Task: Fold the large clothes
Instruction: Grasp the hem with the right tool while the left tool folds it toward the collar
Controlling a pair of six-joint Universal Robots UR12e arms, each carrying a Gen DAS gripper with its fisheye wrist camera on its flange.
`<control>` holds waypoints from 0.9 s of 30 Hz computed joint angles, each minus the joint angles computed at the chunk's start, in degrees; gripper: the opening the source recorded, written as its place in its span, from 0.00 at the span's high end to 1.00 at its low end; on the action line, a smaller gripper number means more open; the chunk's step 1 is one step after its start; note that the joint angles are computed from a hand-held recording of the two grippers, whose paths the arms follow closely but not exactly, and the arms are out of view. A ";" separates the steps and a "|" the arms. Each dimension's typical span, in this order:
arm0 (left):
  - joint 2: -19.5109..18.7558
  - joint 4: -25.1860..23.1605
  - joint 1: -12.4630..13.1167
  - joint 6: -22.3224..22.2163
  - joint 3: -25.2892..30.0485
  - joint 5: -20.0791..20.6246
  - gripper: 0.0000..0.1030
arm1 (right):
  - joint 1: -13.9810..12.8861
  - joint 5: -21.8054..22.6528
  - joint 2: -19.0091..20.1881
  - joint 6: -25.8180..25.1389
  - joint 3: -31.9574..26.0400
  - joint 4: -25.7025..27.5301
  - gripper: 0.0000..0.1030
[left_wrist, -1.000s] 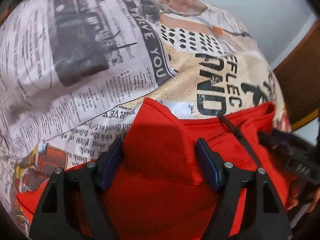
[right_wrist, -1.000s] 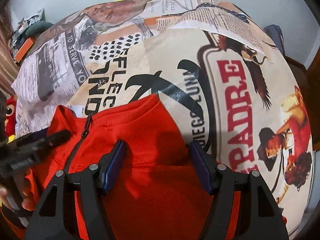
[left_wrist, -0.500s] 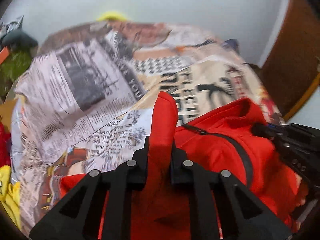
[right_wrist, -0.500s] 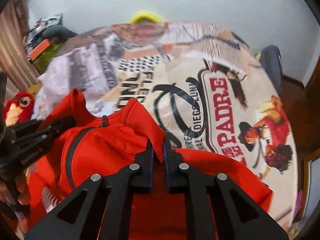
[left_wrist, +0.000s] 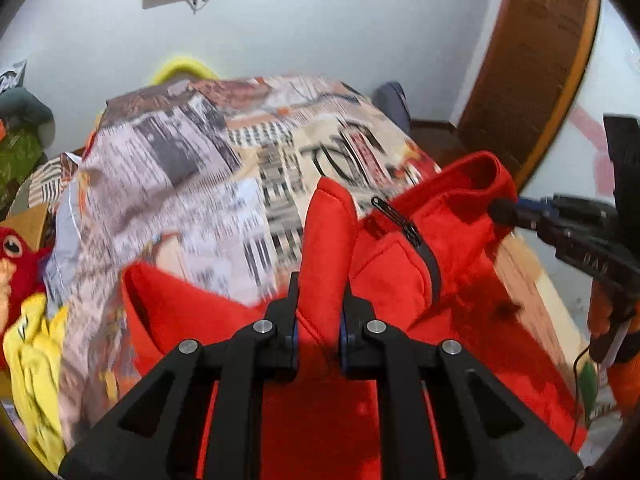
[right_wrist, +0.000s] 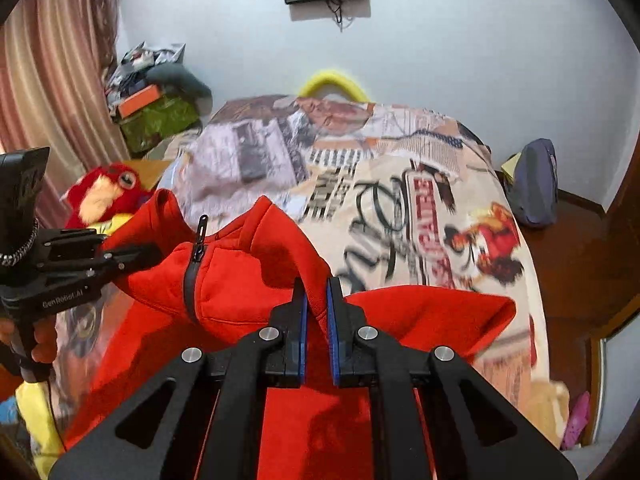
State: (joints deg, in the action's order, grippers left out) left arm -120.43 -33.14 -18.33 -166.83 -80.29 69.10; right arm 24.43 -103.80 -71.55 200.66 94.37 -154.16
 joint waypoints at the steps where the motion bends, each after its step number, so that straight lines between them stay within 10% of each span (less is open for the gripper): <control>1: 0.83 -0.09 0.00 0.33 -1.46 -0.10 0.87 | 0.26 0.27 -0.26 0.32 0.52 0.08 0.93; 16: 8.31 0.36 -0.50 6.73 -18.16 5.78 0.75 | 2.99 2.97 -3.55 10.52 8.83 8.67 0.92; 27: 11.97 4.72 4.14 0.59 -21.86 7.39 0.61 | 4.44 1.81 -7.24 10.50 11.06 8.25 0.87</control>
